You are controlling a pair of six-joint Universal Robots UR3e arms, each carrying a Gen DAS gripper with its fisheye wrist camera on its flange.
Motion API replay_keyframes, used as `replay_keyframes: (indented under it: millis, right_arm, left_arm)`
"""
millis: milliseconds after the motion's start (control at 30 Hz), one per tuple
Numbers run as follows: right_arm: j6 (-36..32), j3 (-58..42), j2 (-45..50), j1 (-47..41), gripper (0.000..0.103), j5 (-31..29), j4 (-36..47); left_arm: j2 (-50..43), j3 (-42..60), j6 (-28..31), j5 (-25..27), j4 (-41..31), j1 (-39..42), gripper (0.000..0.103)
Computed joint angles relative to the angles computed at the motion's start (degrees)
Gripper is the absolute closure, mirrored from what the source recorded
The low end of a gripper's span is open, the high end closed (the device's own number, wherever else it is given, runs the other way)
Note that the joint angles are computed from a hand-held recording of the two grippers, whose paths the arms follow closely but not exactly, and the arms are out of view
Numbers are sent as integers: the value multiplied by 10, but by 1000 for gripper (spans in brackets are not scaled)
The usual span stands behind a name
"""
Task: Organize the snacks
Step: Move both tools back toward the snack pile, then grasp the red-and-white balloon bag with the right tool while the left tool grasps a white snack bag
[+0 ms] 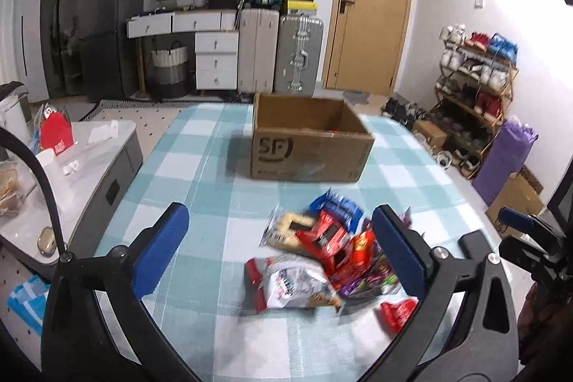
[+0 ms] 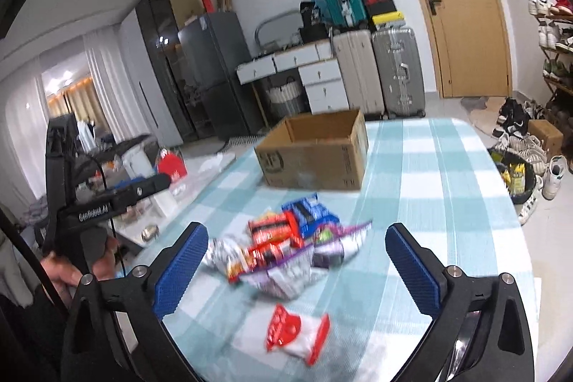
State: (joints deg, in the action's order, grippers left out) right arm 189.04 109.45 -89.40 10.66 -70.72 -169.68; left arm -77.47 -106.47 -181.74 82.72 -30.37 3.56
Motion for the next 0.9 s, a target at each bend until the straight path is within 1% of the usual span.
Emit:
replay_keyframes:
  millis: [100,233,300,467,600,767,900]
  right_arm:
    - [-4,11,12,8,1,-9,2]
    - [7,17,51,15,1,3,4]
    - [15,9,71,27,1,-10,15]
    - [24,9,113,55,1,-42,9]
    - [29,10,133,63,1,-40,6]
    - [37,4,154,76,1,-41,7]
    - [40,-10,171,92,1,-64,11]
  left_arm:
    - [-10,-13,1,-13,-2,11,1]
    - [-18,-47,2,-22,34,25,1]
    - [-23,-59,3,-25,45,31,1]
    - [-29,-89,11,-39,74,48,1]
    - [-39,-109,12,-29,108,46,1]
    - [-44,-121,25,-25,114,42,1]
    - [-52,-127,30,-28,119,43,1]
